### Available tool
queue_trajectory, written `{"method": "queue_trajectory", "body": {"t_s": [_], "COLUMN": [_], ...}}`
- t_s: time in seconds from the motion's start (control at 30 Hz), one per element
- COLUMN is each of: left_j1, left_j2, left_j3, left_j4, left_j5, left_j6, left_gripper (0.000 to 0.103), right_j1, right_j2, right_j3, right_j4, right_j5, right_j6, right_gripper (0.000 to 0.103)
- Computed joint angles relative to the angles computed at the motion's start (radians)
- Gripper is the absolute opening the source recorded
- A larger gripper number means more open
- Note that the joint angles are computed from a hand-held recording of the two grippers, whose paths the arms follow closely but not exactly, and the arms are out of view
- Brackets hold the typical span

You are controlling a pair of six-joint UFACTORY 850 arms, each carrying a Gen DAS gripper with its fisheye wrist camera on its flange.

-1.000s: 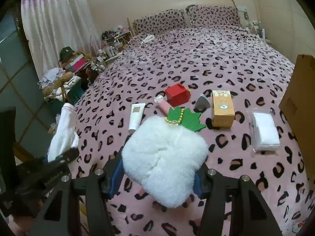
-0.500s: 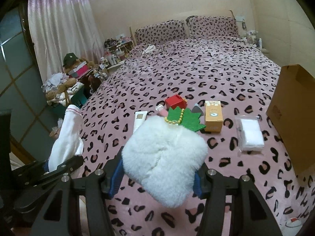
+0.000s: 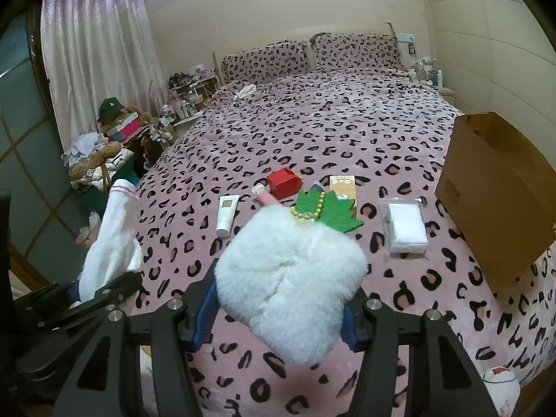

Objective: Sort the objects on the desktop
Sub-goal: 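Lift and carry the towel and plush with both tools toward the cardboard box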

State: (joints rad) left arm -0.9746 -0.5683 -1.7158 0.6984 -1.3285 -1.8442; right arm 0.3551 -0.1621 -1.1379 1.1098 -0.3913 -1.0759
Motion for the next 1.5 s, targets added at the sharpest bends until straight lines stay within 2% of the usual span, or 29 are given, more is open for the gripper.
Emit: {"method": "queue_trajectory", "body": {"t_s": [0.27, 0.6, 1.5], "left_j1": [-0.003, 0.002, 0.043], "left_j2": [-0.011, -0.067, -0.31], "left_j3": [-0.014, -0.097, -0.467], "left_j4": [-0.012, -0.018, -0.067], "left_j5": [0.042, 0.077, 0.12], "left_j6": [0.009, 0.065, 0.308], "left_gripper": [0.036, 0.036, 0.036], "right_j1": [-0.012, -0.041, -0.155], "right_j2": [0.024, 0.043, 0.011], "right_j3": [0.028, 0.04, 0.024], "right_j4": [0.011, -0.025, -0.078], "right_j5": [-0.002, 0.027, 0.043], "right_j6": [-0.016, 0.018, 0.087], "right_gripper": [0.058, 0.058, 0.058]}}
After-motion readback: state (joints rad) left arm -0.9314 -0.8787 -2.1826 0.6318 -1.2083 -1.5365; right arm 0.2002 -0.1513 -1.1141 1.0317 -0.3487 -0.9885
